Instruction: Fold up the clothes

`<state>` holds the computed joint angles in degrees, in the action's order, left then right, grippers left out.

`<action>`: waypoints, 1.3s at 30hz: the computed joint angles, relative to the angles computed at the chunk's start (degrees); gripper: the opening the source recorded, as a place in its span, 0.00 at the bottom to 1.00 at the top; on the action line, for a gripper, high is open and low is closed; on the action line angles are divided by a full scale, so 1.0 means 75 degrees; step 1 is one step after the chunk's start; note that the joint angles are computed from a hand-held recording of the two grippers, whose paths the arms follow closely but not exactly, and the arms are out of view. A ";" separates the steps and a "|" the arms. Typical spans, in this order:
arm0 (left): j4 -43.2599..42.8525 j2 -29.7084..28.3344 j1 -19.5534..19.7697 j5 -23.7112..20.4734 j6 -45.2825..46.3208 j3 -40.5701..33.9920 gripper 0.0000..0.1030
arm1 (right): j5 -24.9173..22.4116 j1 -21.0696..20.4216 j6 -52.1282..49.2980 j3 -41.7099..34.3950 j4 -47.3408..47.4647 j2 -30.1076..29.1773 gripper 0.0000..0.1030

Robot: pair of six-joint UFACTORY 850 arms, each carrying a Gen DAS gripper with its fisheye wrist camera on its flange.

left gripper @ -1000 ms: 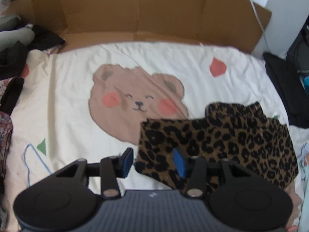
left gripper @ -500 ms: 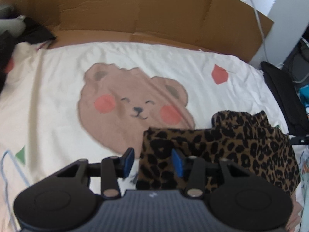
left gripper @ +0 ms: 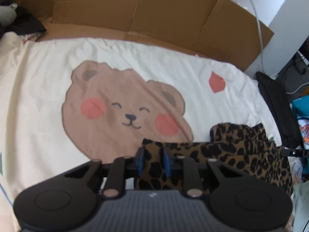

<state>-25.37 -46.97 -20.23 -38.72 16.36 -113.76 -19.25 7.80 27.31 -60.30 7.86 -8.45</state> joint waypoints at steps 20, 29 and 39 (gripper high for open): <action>0.0583 0.0416 -0.0152 0.0874 -0.0491 0.0413 0.03 | 0.0018 0.0333 0.3215 0.0019 -0.3227 0.0238 0.02; 0.1293 -0.0094 -0.0224 0.0612 -0.1296 -0.0139 0.03 | -0.0303 0.0306 0.3551 -0.0454 -0.3663 -0.0344 0.02; 0.3120 -0.0080 -0.0519 0.0598 -0.2046 0.0019 0.35 | -0.0747 0.0621 0.4004 -0.0734 -0.4570 -0.0863 0.32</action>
